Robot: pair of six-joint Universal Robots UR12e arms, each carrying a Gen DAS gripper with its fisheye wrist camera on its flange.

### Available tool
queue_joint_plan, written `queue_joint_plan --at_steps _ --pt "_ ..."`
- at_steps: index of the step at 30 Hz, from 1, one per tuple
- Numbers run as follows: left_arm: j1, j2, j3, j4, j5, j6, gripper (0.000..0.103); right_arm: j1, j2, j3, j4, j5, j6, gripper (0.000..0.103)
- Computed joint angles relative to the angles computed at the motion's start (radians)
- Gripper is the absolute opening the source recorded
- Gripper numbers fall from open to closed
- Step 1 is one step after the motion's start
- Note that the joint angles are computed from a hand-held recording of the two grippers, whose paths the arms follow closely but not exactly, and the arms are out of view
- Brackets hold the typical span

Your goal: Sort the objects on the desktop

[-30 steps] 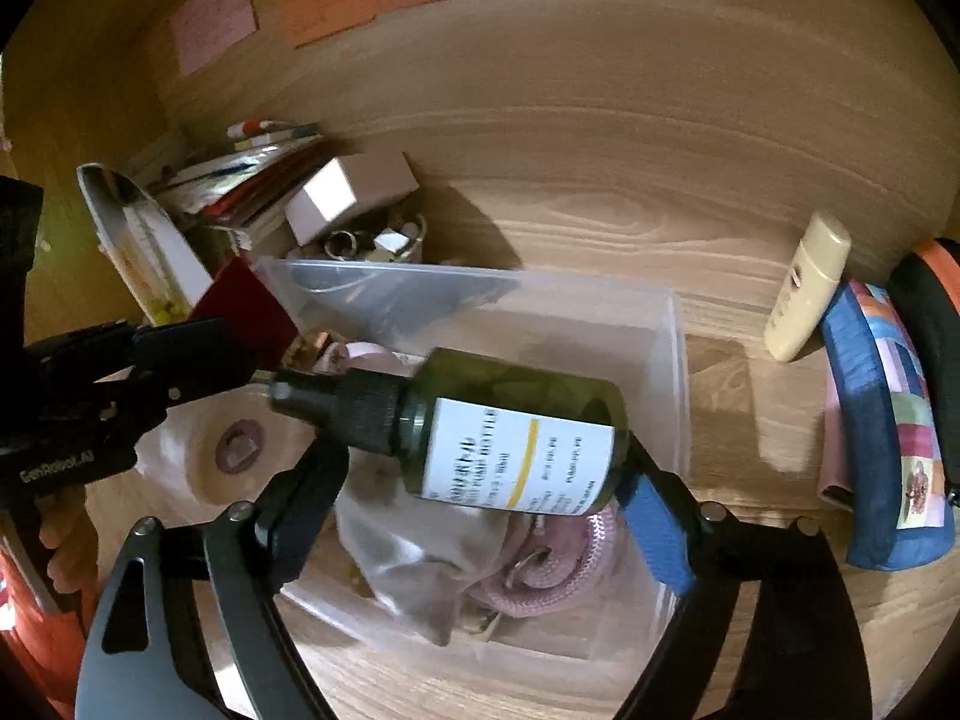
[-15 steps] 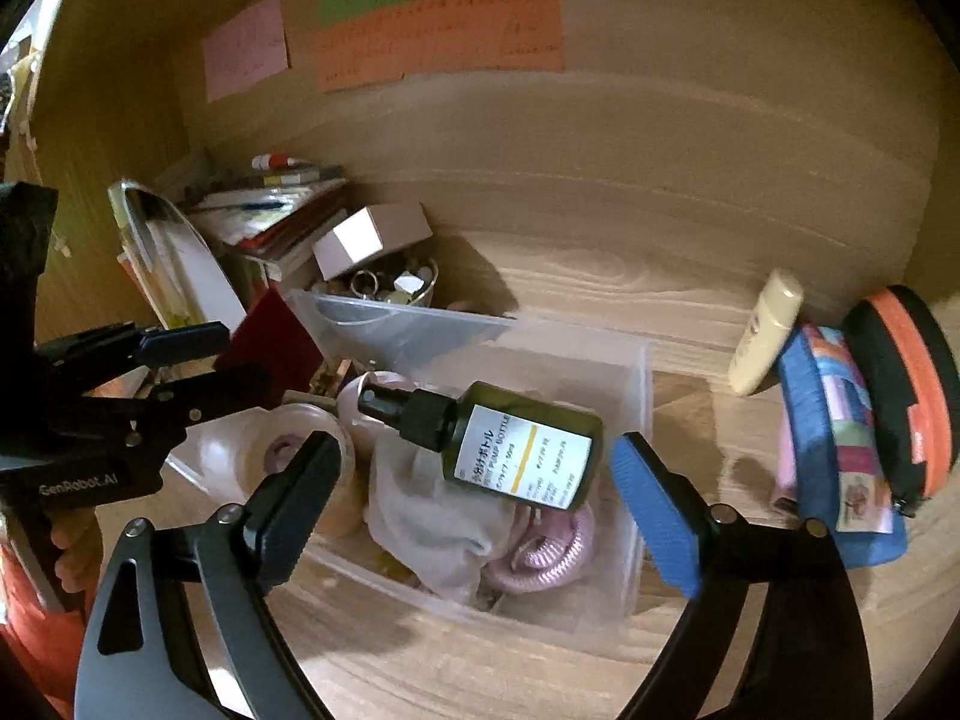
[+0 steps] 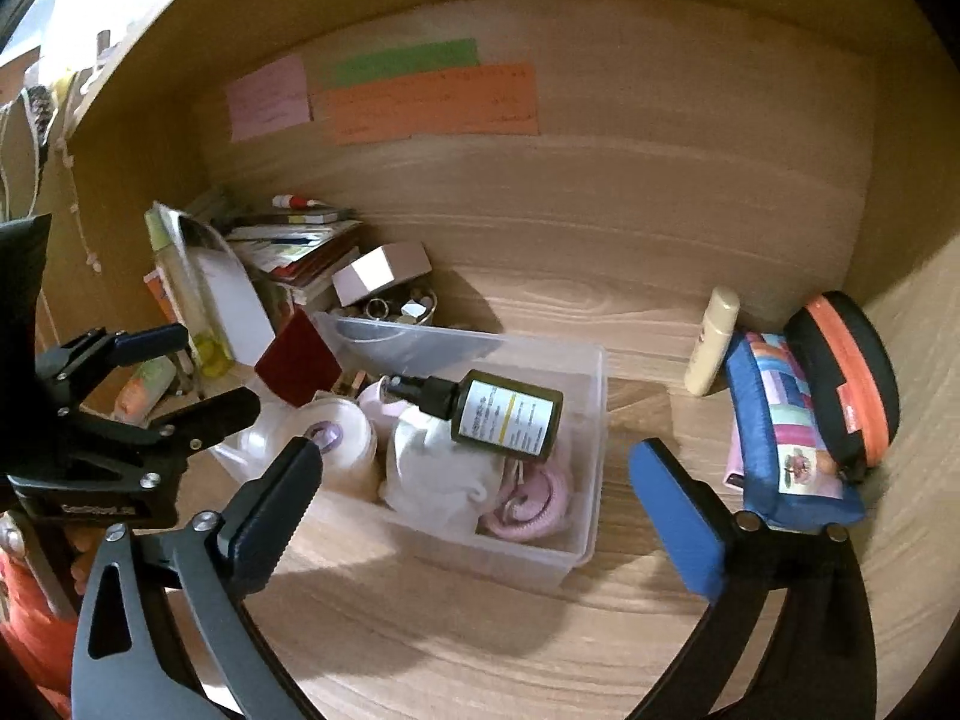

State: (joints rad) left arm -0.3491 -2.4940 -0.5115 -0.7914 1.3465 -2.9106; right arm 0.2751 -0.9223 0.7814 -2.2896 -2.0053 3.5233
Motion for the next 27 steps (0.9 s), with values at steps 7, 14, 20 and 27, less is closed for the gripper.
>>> queue_joint_plan --at_steps 7,14,20,27 --pt "0.001 0.044 -0.079 0.026 -0.009 -0.043 0.100 0.019 -0.024 0.053 -0.053 -0.015 -0.006 0.103" --pt "0.000 0.082 -0.164 0.104 0.010 -0.054 0.100 0.040 -0.014 0.051 -0.069 -0.067 -0.041 0.103" --pt "0.000 0.089 -0.180 0.114 0.023 -0.042 0.100 0.042 -0.010 0.050 -0.057 -0.054 -0.028 0.103" --pt "0.003 0.094 -0.188 0.118 0.011 -0.046 0.101 0.038 -0.011 0.050 -0.044 -0.041 0.002 0.103"
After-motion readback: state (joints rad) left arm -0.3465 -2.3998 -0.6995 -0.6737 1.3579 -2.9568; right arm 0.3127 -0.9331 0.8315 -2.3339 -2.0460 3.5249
